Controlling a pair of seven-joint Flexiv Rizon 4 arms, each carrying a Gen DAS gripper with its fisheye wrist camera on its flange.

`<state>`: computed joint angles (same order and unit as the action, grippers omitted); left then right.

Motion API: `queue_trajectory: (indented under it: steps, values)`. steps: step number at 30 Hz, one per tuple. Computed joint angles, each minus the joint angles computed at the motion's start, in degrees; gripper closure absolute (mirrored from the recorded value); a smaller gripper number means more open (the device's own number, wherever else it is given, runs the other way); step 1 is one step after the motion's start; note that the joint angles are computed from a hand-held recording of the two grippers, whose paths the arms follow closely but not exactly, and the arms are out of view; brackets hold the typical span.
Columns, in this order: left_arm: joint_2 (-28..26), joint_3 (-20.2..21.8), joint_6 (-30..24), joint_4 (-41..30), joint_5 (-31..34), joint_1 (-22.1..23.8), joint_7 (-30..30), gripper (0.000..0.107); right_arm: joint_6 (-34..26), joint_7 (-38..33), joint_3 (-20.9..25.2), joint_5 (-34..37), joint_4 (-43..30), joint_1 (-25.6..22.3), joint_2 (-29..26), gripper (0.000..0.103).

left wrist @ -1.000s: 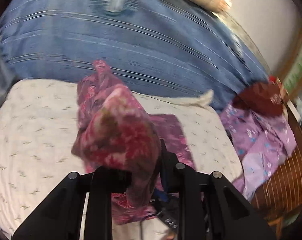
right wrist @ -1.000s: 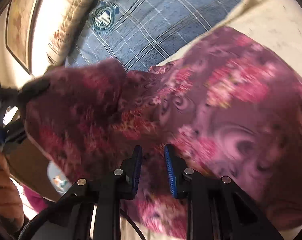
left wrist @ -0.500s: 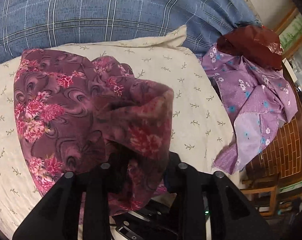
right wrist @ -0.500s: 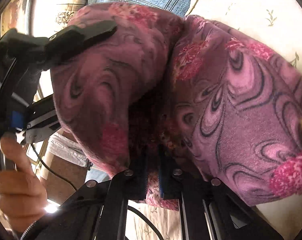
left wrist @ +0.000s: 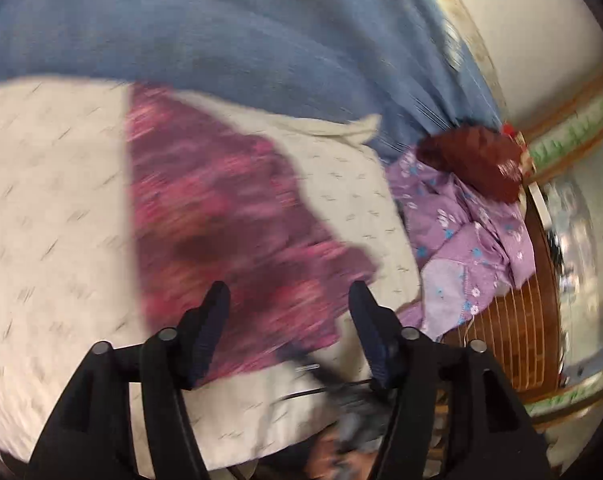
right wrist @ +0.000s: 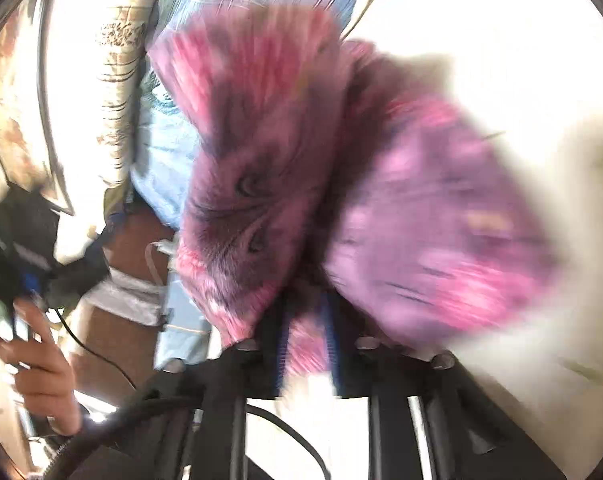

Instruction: Fold small clothes

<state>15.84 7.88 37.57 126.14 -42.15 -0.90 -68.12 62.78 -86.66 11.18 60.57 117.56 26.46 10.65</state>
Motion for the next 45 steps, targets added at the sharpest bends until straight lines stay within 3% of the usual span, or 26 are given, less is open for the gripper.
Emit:
queue_trajectory:
  steps: [3,4,5,7,10,12,15,16,18,19,21,26,28,30,33,35,37,39,41,43,45]
  values:
    - [1.66,3.56,-2.42,5.69,-5.94,0.71,0.85,0.040,3.37,7.34,1.75,-7.15,5.37,-2.72,6.26,0.079]
    - [1.62,3.48,-2.61,6.50,-7.06,0.97,0.80,0.040,4.54,9.79,1.86,-8.65,6.52,-3.38,7.75,0.073]
    - [1.73,3.59,-3.10,7.73,-7.72,1.31,0.68,0.040,5.72,12.48,1.55,-9.64,7.25,-4.30,9.21,0.055]
    - [1.11,3.00,-3.61,8.93,-6.98,2.06,0.27,0.040,8.05,14.71,0.49,-10.98,6.73,-4.40,9.83,0.040]
    - [0.53,2.11,-3.42,11.22,-9.41,1.81,-0.04,0.040,9.78,12.77,-1.89,-14.25,3.16,-1.79,8.26,0.038]
    - [0.45,1.67,-3.93,12.01,-9.20,1.78,0.28,0.040,7.10,10.12,-3.39,-20.36,-0.67,-0.14,5.44,0.031]
    - [0.92,0.29,-2.11,12.90,-8.32,1.07,0.93,0.040,-2.24,5.93,-4.70,-27.29,-7.13,0.85,0.14,0.030]
    - [1.08,-0.45,-0.26,13.11,-7.72,0.70,1.07,0.040,-5.81,4.61,-4.60,-29.15,-8.88,0.51,-1.49,0.034]
    - [0.69,-1.47,3.11,13.13,-6.47,0.05,0.48,0.040,-11.80,3.96,-3.14,-35.44,-10.85,-0.57,-4.23,0.066]
    - [0.30,-2.20,5.47,12.97,-4.82,-0.08,-0.64,0.041,-14.75,3.08,-2.41,-37.74,-11.49,-1.01,-5.18,0.090]
    - [-0.26,-2.71,8.34,12.37,-1.63,-0.37,-2.73,0.050,-15.48,3.99,-0.66,-41.19,-11.59,-2.21,-5.93,0.091]
    - [1.70,-1.60,12.32,12.26,1.05,-1.33,-2.58,0.053,-9.31,6.62,-0.78,-29.69,-8.50,-4.87,1.45,0.094]
    - [-0.03,-1.37,12.03,11.32,3.59,-0.84,-3.83,0.053,-12.05,10.85,-1.39,-29.29,-5.11,-5.83,2.40,0.094]
    - [-1.69,-0.43,8.10,10.33,2.57,-0.73,-4.24,0.053,-15.72,11.59,-1.65,-29.54,-3.55,-5.40,1.80,0.092]
    - [-0.72,0.39,7.60,10.57,1.47,-0.11,-2.84,0.053,-17.88,12.04,-1.78,-30.05,-3.84,-5.37,2.58,0.083]
    - [-0.61,0.81,8.39,9.51,0.09,0.24,-1.14,0.053,-16.62,14.24,-1.10,-34.75,-4.65,-6.42,3.57,0.066]
    - [-1.46,1.01,8.38,8.10,-1.91,0.48,0.05,0.050,-12.70,15.68,-0.18,-37.60,-4.72,-7.38,5.34,0.060]
    - [-4.16,0.40,8.66,5.27,-4.36,0.65,1.17,0.047,-10.63,11.88,-2.62,-35.44,-7.65,-4.98,4.53,0.050]
    - [-8.09,-0.81,9.50,1.72,-5.54,1.20,0.93,0.046,-13.67,8.12,-4.87,-30.46,-13.25,-3.16,1.13,0.041]
    - [-11.61,-1.57,8.96,-1.28,-7.28,1.93,0.41,0.046,-18.07,4.14,-7.28,-24.67,-20.64,-1.16,-5.75,0.041]
    - [-14.50,-2.15,7.62,-3.43,-9.21,2.95,-0.73,0.046,-21.39,4.50,-7.30,-23.81,-25.77,-1.66,-11.46,0.041]
